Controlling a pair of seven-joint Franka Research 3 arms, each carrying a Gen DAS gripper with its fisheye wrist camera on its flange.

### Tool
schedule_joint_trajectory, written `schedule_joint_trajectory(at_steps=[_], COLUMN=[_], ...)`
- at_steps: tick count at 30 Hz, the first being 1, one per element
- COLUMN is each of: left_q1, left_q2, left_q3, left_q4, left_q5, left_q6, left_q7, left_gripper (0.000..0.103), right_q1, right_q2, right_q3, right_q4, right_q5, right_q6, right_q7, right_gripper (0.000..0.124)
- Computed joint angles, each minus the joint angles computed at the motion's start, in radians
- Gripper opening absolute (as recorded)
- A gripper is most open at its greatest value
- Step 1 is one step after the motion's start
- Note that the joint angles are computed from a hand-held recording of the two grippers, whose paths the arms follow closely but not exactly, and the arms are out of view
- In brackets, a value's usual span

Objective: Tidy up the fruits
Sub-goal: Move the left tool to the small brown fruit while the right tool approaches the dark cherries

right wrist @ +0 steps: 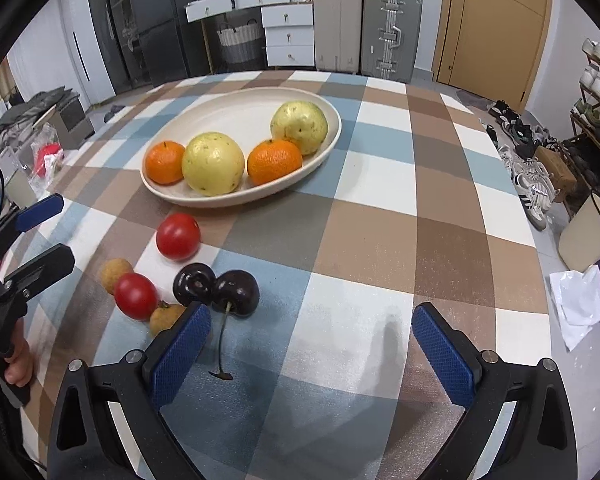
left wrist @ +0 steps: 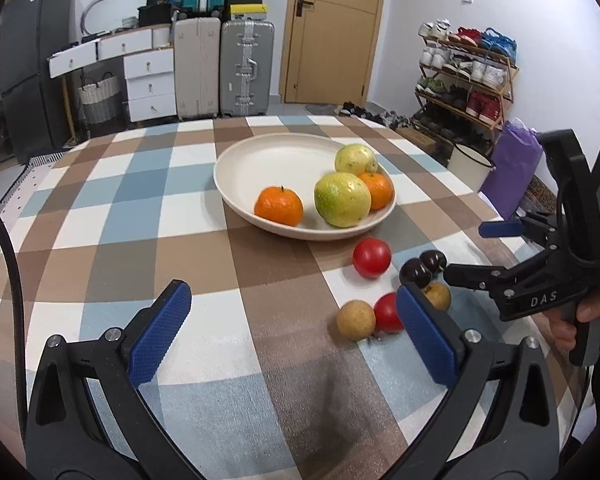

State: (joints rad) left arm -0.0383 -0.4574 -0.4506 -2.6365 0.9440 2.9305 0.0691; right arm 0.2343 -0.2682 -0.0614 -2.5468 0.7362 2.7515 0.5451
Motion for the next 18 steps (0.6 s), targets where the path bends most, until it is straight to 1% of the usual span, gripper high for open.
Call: schedule_joint_trajectory(at_steps=[2,3,4,5,8,10,13,18], left_q1=[-0.024,-0.047,-0.084,-0.102,-0.107,-0.132,-0.127,-0.156], left_q2=[0.009,0.016,0.03,0.037,0.042,0.052,0.061,0.101], left_q3=[0.024,0.044,0.08,0.096,0.103,0.124,0.111,0.123], left_q4=[-0.003,-0.004,-0.008,-0.01,-0.017,-0.019,-0.013,0.017], left_q5=[-0.029,-0.058,-0.102,-0.131,-0.179,-0.227,-0.252,-0.306], left_q6=[-0.008,-0.018,-0.023,-0.026,-0.029,-0.032,-0.041,-0.074], left_q7=[0.03,0.063,0.121,0.157,0.195,0.248,0.276,0.356], left_gripper=[0.102,0.102,0.102,0.102,0.102,0.102,0.102,0.102], right_q1=[-0.008,-0.012,-0.013,-0.012,-0.012,-0.011,-0.013,-0.023], right_q2=[0.014,0.021,0.028,0.035,0.054,0.069,0.091,0.11], right_q3=[0.007,0.013,0.018,0.021,0.026,0.026,0.019,0.022], right_q4=[0.011,0.015,0.017,0.02,0.027,0.035,0.058,0.08], right_q5=[-0.031,-0.046,-0.061,-0.07,-0.085,-0.085,-0.063,-0.047], right_q6=[-0.014,-0.014,-0.01,-0.007,-0.002,0.007,-0.01,-0.021], right_q7=[0.012,0.019,0.022,0.021,0.023,0.023,0.014,-0.009], right_gripper=[0.102,0.102,0.102,0.102,0.102,0.102,0.102,0.102])
